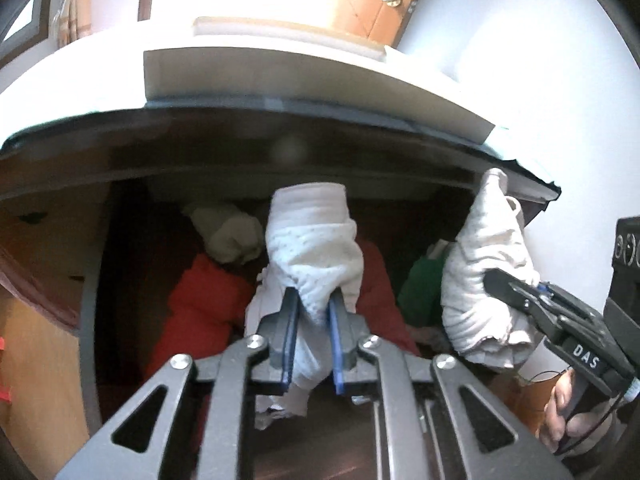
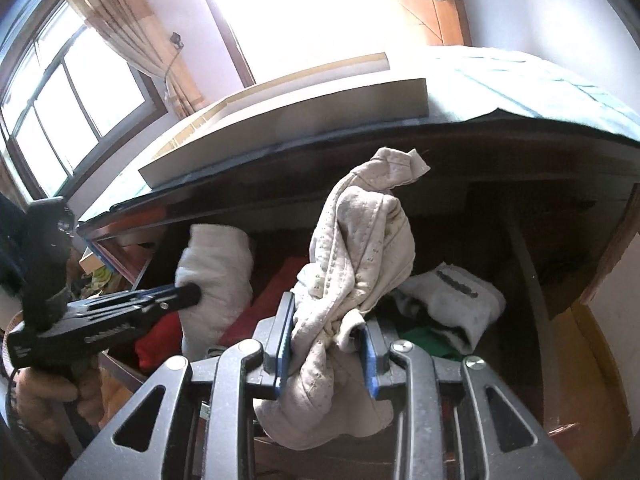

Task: Take underwear out of drawer
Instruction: 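Grasp the white dotted cloth with the left tool while the right tool holds the beige cloth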

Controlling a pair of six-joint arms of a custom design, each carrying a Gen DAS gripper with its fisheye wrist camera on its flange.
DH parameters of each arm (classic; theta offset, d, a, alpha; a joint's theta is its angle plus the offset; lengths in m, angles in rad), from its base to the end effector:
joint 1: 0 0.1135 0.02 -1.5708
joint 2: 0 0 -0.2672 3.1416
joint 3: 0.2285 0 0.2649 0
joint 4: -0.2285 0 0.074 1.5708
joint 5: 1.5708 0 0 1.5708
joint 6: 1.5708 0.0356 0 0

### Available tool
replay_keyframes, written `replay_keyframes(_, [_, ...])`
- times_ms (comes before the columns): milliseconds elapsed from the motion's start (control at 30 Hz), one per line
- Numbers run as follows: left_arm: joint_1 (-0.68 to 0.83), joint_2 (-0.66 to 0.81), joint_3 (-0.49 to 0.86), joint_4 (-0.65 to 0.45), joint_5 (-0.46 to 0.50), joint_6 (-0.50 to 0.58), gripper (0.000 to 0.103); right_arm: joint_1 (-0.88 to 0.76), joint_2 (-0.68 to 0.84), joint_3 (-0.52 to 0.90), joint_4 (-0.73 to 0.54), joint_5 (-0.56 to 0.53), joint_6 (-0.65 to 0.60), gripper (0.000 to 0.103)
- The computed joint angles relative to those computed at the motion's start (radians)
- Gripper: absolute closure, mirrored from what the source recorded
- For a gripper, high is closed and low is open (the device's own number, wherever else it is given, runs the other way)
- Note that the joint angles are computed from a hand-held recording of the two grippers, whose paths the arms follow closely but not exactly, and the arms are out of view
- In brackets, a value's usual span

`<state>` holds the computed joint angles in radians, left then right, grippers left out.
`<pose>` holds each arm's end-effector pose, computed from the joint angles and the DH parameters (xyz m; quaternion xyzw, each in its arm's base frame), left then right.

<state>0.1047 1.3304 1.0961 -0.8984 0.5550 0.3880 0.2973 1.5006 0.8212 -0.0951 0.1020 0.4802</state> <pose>0.2660 0.0091 0.2771 0.1915 0.9210 -0.2084 0.2679 0.3050 0.0897 0.1881 0.1038 0.9149 0.1033 0.3761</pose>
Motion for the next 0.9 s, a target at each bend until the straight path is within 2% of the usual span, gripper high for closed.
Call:
replay_keyframes(100, [0.084,-0.01,0.031,-0.078,0.046,0.083,0.096,0.001,-0.005,-0.001,-0.001,0.001,-0.003,0.071])
replay_keyframes(200, [0.11,-0.014,0.049,-0.09,0.078,0.111,0.1,0.003,-0.01,-0.003,-0.003,0.004,-0.001,0.072])
replay_keyframes(300, [0.09,0.012,0.083,-0.121,0.027,0.144,0.1,0.008,-0.023,-0.008,-0.004,0.016,-0.007,0.071])
replay_keyframes(333, [0.068,0.015,0.068,-0.094,0.001,0.121,0.099,0.008,-0.025,-0.009,-0.006,0.012,-0.006,0.071])
replay_keyframes(367, [0.051,0.029,0.071,-0.092,-0.04,0.119,0.096,0.006,-0.026,-0.011,-0.006,0.005,-0.003,0.071])
replay_keyframes(400, [0.029,0.036,0.061,-0.079,-0.066,0.104,0.087,0.005,-0.027,-0.012,-0.005,0.0,-0.002,0.071])
replay_keyframes(433, [0.018,0.053,0.065,-0.073,-0.089,0.091,0.073,0.005,-0.027,-0.013,-0.007,-0.002,-0.003,0.071])
replay_keyframes(500, [-0.011,0.084,0.063,-0.032,-0.147,0.05,0.055,0.004,-0.025,-0.012,-0.01,-0.006,-0.003,0.071])
replay_keyframes(600, [-0.069,0.162,0.091,-0.022,-0.22,0.017,0.051,-0.003,-0.022,-0.009,-0.012,-0.017,-0.006,0.071])
replay_keyframes(633, [-0.092,0.206,0.115,-0.047,-0.23,0.014,0.043,-0.006,-0.023,-0.009,-0.012,-0.019,-0.008,0.071])
replay_keyframes(700, [-0.125,0.265,0.144,-0.085,-0.238,0.013,0.036,-0.012,-0.021,-0.006,-0.014,-0.024,-0.01,0.071])
replay_keyframes(767, [-0.145,0.286,0.163,-0.102,-0.254,0.017,0.038,-0.017,-0.017,-0.004,-0.014,-0.03,-0.007,0.071])
replay_keyframes(833, [-0.161,0.304,0.175,-0.109,-0.26,0.02,0.053,-0.021,-0.011,-0.002,-0.016,-0.038,-0.002,0.071])
replay_keyframes(900, [-0.17,0.311,0.179,-0.111,-0.268,0.035,0.061,-0.027,-0.005,0.001,-0.017,-0.048,0.004,0.071])
